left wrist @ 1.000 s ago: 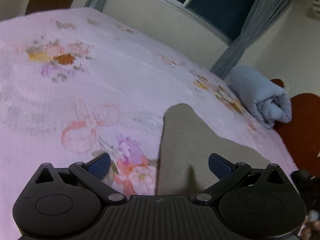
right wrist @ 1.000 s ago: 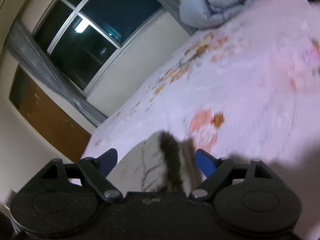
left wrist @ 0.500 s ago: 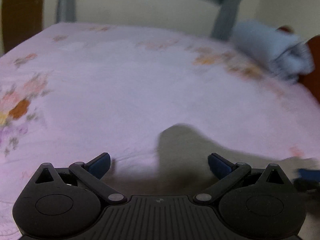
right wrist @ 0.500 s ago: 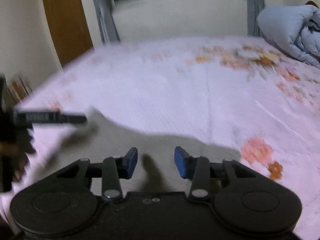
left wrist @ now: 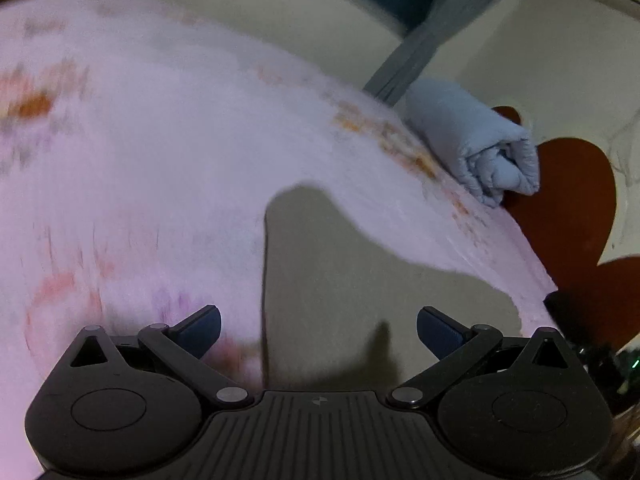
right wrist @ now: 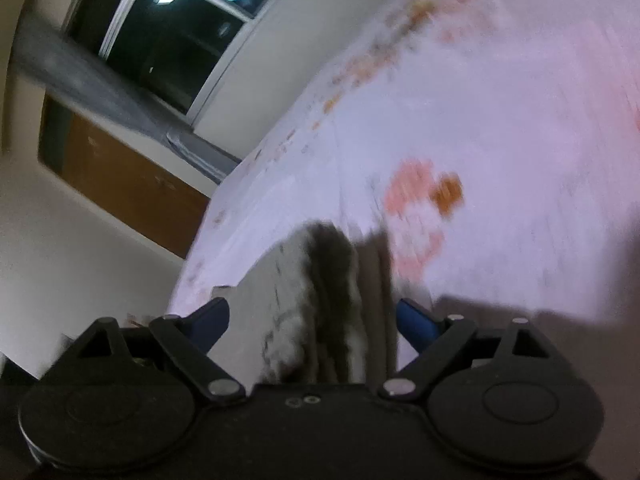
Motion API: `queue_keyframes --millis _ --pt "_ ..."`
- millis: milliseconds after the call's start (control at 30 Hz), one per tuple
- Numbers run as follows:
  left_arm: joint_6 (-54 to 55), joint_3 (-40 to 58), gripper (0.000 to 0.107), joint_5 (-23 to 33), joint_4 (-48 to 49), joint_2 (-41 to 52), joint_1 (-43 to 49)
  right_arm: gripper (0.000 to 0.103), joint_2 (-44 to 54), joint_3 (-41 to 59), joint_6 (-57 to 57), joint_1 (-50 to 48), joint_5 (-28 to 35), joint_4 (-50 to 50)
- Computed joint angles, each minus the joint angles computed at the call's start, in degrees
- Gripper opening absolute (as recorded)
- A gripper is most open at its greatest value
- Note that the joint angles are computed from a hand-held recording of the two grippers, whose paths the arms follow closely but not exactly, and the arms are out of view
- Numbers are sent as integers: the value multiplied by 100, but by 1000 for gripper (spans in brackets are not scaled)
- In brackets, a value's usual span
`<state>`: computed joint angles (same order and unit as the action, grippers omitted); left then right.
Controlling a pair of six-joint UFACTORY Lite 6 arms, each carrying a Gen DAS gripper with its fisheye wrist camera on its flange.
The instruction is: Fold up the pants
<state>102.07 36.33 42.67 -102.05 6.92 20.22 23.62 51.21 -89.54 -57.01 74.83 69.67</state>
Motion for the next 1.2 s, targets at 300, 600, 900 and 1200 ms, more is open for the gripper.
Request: queue_keyframes --millis 300,600,900,1200 --pt "137 348 103 820 -26 1229 262 85 821 406 415 176 499 -266" --pt "48 997 103 1007 -118 1934 -105 87 752 516 359 761 226 -88" --pt "97 804 45 459 -262 1515 -448 55 -258 249 476 1862 -1012 -136" --pt "203 365 24 892 -334 701 -202 41 -887 168 85 1925 -500 234"
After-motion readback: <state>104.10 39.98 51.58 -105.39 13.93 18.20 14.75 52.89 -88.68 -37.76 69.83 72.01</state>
